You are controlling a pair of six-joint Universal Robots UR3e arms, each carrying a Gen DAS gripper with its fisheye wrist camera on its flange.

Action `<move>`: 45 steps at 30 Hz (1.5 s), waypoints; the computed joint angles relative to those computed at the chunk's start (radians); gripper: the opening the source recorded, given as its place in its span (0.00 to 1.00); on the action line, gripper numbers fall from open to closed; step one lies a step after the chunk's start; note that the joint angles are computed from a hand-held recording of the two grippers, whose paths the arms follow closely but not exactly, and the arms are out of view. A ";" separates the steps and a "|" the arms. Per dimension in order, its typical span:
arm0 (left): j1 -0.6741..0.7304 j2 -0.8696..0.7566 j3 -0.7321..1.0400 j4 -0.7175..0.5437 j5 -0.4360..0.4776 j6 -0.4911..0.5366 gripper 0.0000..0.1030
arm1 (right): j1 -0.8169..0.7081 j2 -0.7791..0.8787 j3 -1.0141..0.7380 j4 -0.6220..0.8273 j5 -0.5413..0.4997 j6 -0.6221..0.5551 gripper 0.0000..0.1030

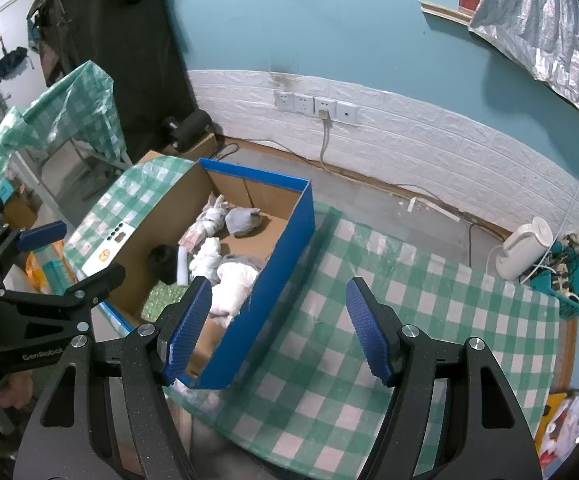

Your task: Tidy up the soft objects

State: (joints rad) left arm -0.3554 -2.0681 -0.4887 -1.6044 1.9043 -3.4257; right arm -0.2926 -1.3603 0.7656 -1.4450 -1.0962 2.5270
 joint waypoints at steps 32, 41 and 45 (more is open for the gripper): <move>-0.002 0.021 -0.030 0.000 -0.012 -0.012 0.89 | 0.000 0.006 -0.009 0.005 -0.003 0.002 0.68; -0.013 0.032 -0.061 0.017 -0.004 -0.020 0.89 | -0.001 0.011 -0.019 0.012 -0.002 -0.001 0.68; -0.009 0.022 -0.043 0.007 -0.007 -0.016 0.89 | -0.002 0.011 -0.021 0.014 -0.001 -0.003 0.68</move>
State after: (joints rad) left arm -0.3648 -2.0458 -0.5314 -1.5975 1.8970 -3.4420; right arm -0.2943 -1.3489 0.7444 -1.4307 -1.0971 2.5243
